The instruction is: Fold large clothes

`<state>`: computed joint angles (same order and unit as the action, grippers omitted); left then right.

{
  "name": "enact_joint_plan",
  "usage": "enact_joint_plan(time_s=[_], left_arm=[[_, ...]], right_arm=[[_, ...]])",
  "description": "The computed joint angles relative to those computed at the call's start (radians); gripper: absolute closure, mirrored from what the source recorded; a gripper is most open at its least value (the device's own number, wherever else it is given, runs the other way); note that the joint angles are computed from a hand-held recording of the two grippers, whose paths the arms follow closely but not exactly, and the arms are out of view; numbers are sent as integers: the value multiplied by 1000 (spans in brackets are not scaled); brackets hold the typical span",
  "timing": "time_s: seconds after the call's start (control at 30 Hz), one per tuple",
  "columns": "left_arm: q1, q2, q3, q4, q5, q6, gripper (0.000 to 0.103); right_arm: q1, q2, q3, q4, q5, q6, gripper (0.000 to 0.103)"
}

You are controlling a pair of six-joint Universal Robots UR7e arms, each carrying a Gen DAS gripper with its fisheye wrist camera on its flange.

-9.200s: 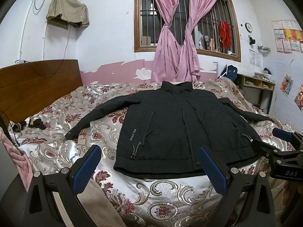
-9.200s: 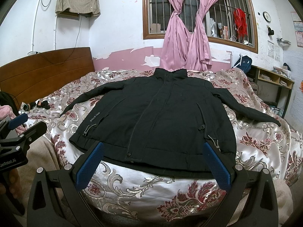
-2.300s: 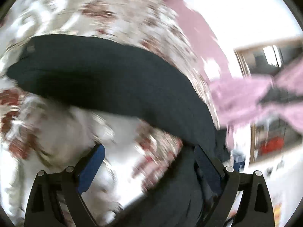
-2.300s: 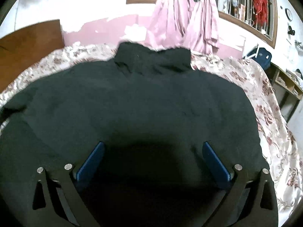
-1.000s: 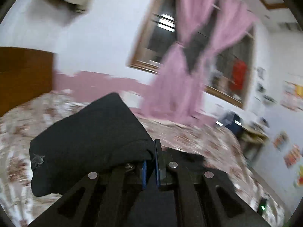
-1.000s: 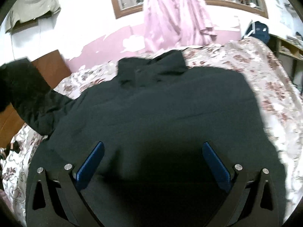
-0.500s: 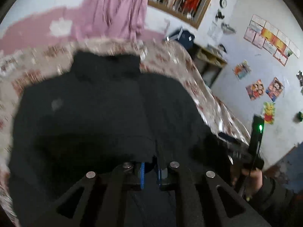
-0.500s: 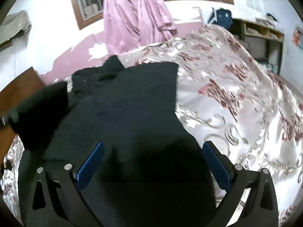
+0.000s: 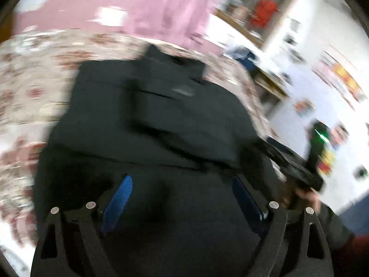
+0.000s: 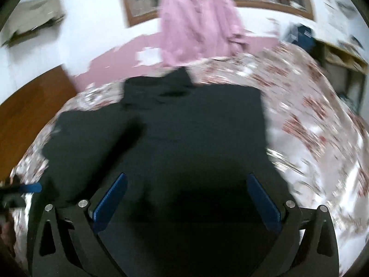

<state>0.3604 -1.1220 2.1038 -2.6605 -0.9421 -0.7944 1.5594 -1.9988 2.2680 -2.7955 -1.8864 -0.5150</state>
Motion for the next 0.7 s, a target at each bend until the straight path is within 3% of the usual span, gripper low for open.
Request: enact_joint_plan(time_s=[0.07, 0.17, 0.3, 0.37, 0.43, 0.47, 0.53, 0.57, 0.6, 0.7], left_arm=[[-3, -54, 9, 154, 117, -163, 14], [21, -123, 15, 329, 190, -385, 11], [50, -151, 14, 412, 228, -486, 11], [59, -142, -2, 443, 229, -487, 11], [65, -115, -26, 450, 228, -462, 11], [69, -103, -36, 439, 227, -441, 11], [69, -77, -58, 432, 231, -402, 11], [67, -63, -70, 430, 235, -383, 11], [74, -54, -77, 416, 238, -357, 11], [78, -8, -106, 389, 246, -310, 11]], right_arm=[[74, 40, 4, -15, -31, -30, 2], [208, 138, 11, -56, -93, -108, 2], [344, 270, 20, -154, -178, -219, 2], [403, 367, 4, -208, -269, -252, 2], [435, 416, -12, -231, -312, -244, 20], [441, 421, -20, -229, -319, -230, 41], [439, 395, -40, -181, -299, -168, 58], [441, 375, -46, -164, -285, -135, 74], [439, 351, -50, -153, -281, -115, 81], [393, 265, -51, -143, -230, -63, 84]])
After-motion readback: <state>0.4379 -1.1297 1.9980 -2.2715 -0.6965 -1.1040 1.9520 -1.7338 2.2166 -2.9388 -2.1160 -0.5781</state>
